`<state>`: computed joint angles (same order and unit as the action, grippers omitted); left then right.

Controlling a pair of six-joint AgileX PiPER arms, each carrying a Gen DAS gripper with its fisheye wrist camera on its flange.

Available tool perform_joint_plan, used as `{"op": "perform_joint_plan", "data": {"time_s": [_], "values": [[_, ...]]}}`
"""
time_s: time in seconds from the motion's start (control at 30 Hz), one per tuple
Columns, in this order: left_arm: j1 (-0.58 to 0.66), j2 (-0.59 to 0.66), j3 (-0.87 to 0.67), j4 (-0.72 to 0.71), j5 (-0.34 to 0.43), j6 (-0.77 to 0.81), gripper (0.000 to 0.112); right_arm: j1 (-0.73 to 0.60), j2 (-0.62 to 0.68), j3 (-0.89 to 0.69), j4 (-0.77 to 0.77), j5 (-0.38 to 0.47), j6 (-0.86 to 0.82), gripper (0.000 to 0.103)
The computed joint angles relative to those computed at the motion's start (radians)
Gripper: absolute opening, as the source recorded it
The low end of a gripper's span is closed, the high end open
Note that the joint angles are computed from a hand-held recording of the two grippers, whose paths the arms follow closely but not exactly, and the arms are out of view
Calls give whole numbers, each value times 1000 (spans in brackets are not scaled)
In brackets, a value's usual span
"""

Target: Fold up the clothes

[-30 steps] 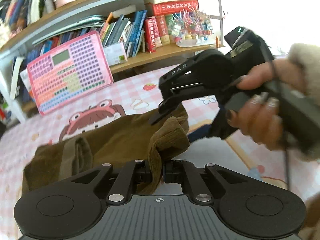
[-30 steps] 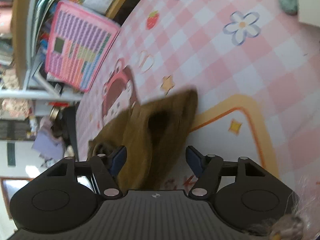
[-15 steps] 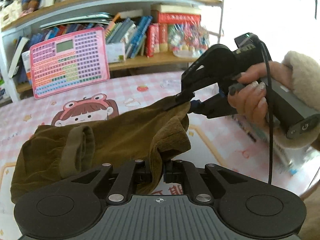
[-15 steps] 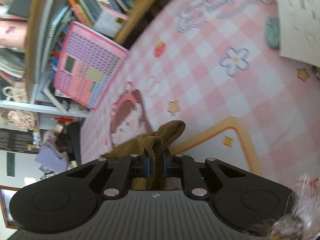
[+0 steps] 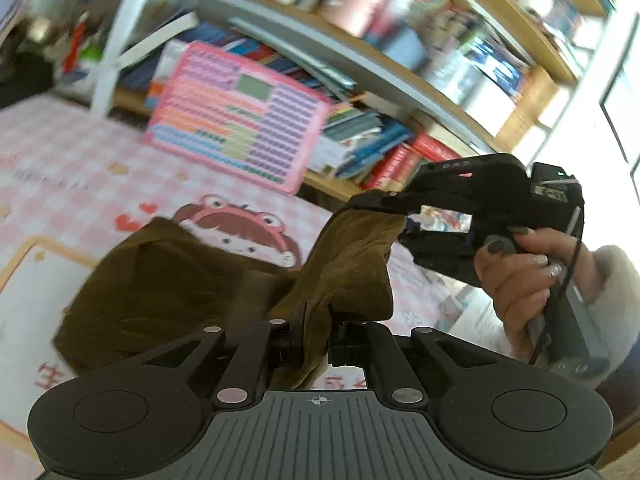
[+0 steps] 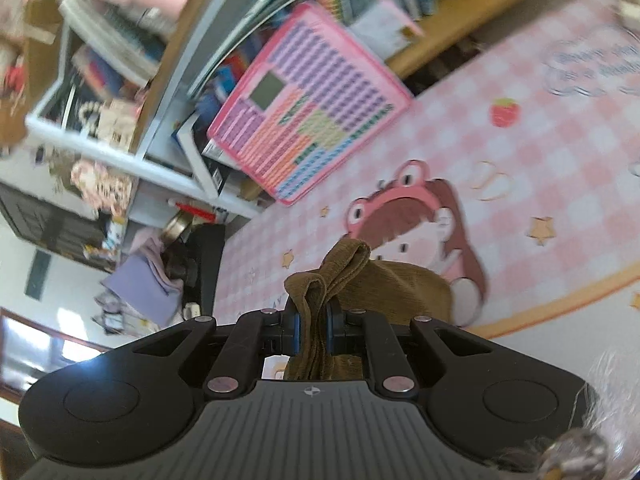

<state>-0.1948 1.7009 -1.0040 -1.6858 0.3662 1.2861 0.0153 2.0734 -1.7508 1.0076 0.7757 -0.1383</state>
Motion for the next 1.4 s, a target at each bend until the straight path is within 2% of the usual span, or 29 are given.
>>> {"op": "perform_joint_plan", "data": {"time_s": [0.17, 0.23, 0.3, 0.4, 0.47, 0.53, 0.63, 0.77, 0.9, 0.97, 1.0, 1.03, 1.07, 1.13, 1.3, 1.33, 1.4], "values": [[193, 63, -60, 317, 185, -301, 11, 154, 99, -172, -276, -77, 243, 13], [258, 96, -92, 421, 248, -394, 15, 202, 181, -286, -386, -59, 347, 22], [318, 120, -117, 506, 300, -450, 22, 227, 252, -366, -380, -47, 363, 39], [398, 128, -127, 545, 339, -424, 29, 223, 255, -300, -179, -125, 279, 41], [434, 139, -151, 548, 362, -376, 39, 226, 205, -226, -201, -184, 318, 44], [448, 168, -203, 555, 388, -327, 49, 250, 115, -102, -372, -276, 441, 44], [425, 249, -331, 580, 444, -308, 58, 289, -23, 105, -672, -383, 645, 44], [364, 380, -524, 629, 513, -349, 60, 359, -155, 300, -1072, -401, 991, 48], [299, 463, -656, 720, 546, -407, 59, 473, -189, 388, -1460, -322, 1391, 49], [278, 468, -664, 733, 537, -385, 57, 508, -178, 403, -1529, -291, 1485, 51], [270, 465, -659, 738, 527, -379, 49, 521, -170, 405, -1554, -281, 1519, 52], [265, 463, -656, 745, 522, -377, 36, 530, -161, 401, -1559, -270, 1528, 52], [260, 458, -651, 752, 516, -376, 32, 535, -155, 392, -1552, -257, 1517, 52], [271, 430, -613, 712, 514, -313, 10, 550, -142, 380, -1568, -233, 1530, 52], [327, 284, -415, 457, 531, 61, 8, 575, -130, 357, -1601, -225, 1552, 52], [327, 282, -400, 458, 505, 67, 8, 578, -122, 341, -1588, -218, 1531, 52], [318, 316, -421, 543, 445, -38, 8, 589, -95, 305, -1572, -195, 1492, 52]]}}
